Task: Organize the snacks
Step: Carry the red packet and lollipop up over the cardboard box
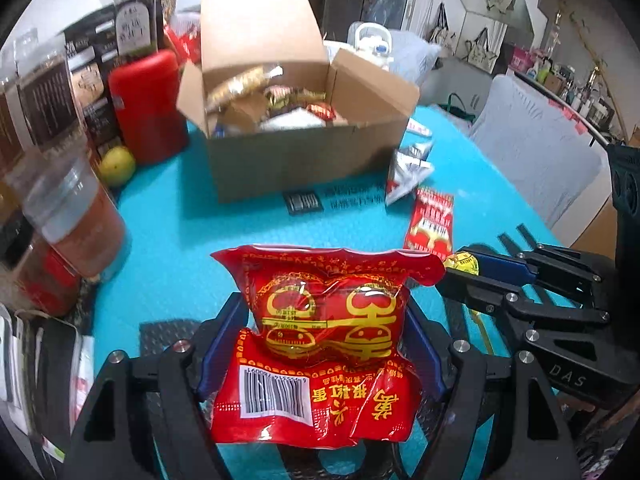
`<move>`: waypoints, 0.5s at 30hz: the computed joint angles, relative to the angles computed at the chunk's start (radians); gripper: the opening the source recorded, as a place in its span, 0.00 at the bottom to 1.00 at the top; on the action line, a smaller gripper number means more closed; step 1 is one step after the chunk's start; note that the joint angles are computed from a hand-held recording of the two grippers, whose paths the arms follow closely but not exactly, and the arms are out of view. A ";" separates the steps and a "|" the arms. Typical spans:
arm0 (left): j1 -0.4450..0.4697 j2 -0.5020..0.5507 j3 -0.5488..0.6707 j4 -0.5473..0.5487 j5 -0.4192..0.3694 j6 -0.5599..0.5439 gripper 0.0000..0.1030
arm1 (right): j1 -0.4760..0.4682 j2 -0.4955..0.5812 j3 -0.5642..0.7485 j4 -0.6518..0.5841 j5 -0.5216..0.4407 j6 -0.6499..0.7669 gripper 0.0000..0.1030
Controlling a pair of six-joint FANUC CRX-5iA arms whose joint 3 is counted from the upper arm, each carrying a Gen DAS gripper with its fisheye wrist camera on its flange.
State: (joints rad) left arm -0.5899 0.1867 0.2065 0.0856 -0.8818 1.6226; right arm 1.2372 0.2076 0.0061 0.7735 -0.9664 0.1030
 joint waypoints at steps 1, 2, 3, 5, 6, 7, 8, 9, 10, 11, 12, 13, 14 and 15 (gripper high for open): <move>0.003 -0.005 0.001 0.003 0.007 -0.002 0.73 | -0.001 -0.002 0.004 0.012 0.003 0.005 0.24; 0.002 -0.008 0.006 -0.001 0.012 0.001 0.73 | -0.001 -0.002 0.007 0.023 0.005 0.008 0.24; 0.003 -0.011 0.009 -0.004 0.018 0.002 0.73 | -0.002 -0.003 0.011 0.034 0.007 0.012 0.24; 0.002 -0.015 0.018 -0.009 0.033 0.005 0.73 | -0.006 -0.003 0.019 0.055 0.011 0.020 0.24; 0.003 -0.016 0.020 -0.007 0.040 0.002 0.73 | -0.009 -0.005 0.020 0.065 0.017 0.021 0.24; 0.004 -0.017 0.024 -0.005 0.045 -0.002 0.73 | -0.013 -0.009 0.021 0.075 0.027 0.021 0.24; 0.004 -0.018 0.030 -0.008 0.051 -0.005 0.73 | -0.016 -0.011 0.021 0.083 0.034 0.021 0.24; 0.002 -0.018 0.039 -0.015 0.057 -0.004 0.73 | -0.021 -0.013 0.022 0.091 0.041 0.021 0.24; 0.001 -0.017 0.046 -0.020 0.063 -0.006 0.73 | -0.025 -0.014 0.025 0.102 0.046 0.024 0.24; 0.001 -0.016 0.053 -0.023 0.072 -0.008 0.73 | -0.029 -0.014 0.029 0.111 0.049 0.028 0.24; 0.000 -0.015 0.059 -0.022 0.081 -0.013 0.73 | -0.034 -0.013 0.033 0.129 0.051 0.033 0.24; -0.002 -0.013 0.065 -0.023 0.088 -0.016 0.73 | -0.038 -0.013 0.036 0.141 0.051 0.036 0.24; -0.001 -0.010 0.073 -0.021 0.097 -0.018 0.73 | -0.042 -0.012 0.041 0.151 0.053 0.041 0.24; 0.001 -0.007 0.080 -0.015 0.110 -0.023 0.73 | -0.048 -0.012 0.045 0.161 0.057 0.047 0.24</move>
